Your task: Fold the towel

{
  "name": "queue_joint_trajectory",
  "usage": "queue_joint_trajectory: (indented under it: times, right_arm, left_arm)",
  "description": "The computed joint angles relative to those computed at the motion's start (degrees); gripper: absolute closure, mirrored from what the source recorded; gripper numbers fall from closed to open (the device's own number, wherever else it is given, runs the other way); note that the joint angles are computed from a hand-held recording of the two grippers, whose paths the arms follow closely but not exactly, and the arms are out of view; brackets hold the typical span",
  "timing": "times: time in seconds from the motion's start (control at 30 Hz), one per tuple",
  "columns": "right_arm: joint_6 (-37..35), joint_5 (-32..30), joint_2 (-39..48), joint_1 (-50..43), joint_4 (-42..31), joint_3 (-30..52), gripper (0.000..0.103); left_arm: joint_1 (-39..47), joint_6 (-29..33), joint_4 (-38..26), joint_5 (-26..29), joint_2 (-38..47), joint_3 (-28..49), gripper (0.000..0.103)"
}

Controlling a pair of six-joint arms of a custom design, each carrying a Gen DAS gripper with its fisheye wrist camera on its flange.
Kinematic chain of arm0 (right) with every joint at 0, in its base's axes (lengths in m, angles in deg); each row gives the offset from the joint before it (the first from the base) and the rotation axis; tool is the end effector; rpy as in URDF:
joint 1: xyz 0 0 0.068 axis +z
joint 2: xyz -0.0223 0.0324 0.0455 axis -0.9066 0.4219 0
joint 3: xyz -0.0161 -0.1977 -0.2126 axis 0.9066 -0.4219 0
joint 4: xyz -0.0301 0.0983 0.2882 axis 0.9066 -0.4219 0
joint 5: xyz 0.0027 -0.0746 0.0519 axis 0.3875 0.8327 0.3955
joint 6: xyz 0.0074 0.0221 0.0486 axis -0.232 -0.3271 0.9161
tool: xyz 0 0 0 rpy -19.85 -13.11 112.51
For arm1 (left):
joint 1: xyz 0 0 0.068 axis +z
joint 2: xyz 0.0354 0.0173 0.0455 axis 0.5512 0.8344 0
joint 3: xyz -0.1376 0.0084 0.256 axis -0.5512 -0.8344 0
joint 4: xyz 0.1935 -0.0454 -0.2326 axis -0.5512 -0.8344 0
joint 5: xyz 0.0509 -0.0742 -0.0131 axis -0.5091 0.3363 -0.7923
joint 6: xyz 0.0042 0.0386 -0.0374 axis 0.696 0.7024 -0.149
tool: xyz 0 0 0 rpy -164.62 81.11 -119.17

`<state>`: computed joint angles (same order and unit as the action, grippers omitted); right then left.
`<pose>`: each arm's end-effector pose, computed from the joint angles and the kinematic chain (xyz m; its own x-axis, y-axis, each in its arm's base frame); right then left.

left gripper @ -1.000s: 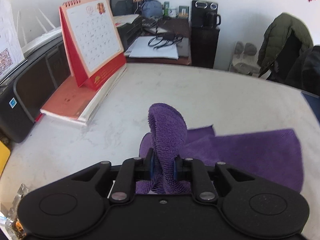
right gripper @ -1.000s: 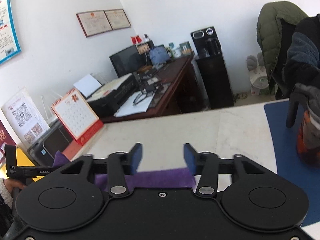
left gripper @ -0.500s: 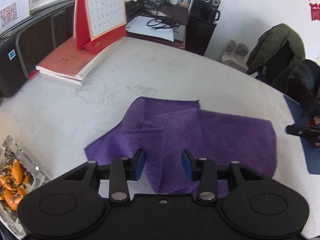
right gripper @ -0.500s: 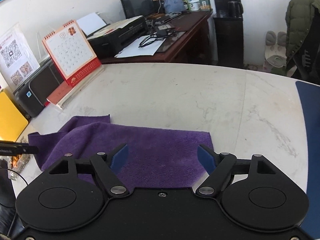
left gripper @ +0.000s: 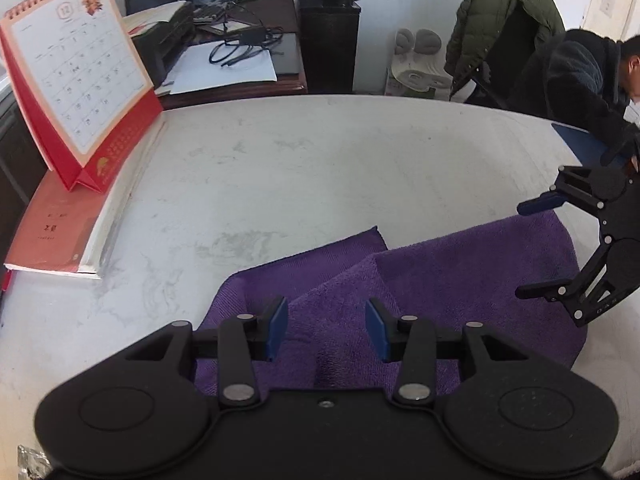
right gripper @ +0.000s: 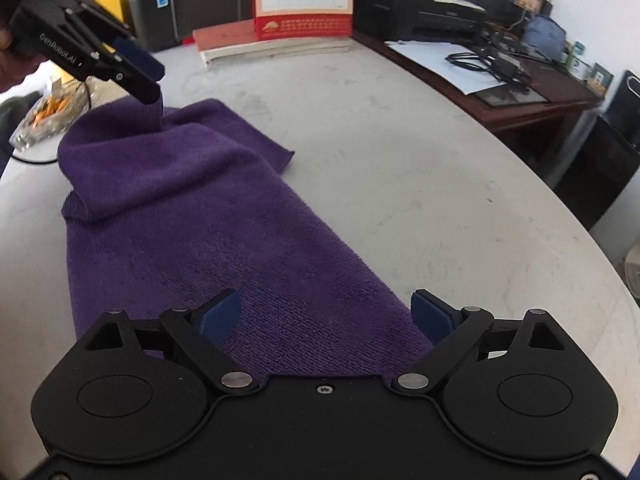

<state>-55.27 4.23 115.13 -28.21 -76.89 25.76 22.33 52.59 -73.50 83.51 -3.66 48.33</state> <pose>0.2094 0.1567 0.2116 -0.5343 -0.6011 -0.5943 -0.6938 0.7135 -0.0980 0.2333 -0.0507 0.2712 -0.7588 0.3843 -0.5259 0.4470 0.8945 0.0086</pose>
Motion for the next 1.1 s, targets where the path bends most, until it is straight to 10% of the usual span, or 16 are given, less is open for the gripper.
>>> queue_joint_trajectory:
  times: [0.4,0.7,1.1]
  right_arm:
    - [-5.8,-9.2,4.0,-6.4,-3.3,1.5,0.006]
    - [-3.0,-9.1,-7.3,-3.4,-19.9,-0.5,0.008]
    - [1.9,-11.1,-16.3,-2.8,-23.2,-3.5,0.004]
  left_arm:
    - [1.6,6.9,0.1,-2.0,5.0,-1.9,0.06]
    - [0.6,7.5,1.0,1.6,0.7,-3.0,0.06]
    - [-1.5,16.2,2.7,1.7,10.4,-0.5,0.058]
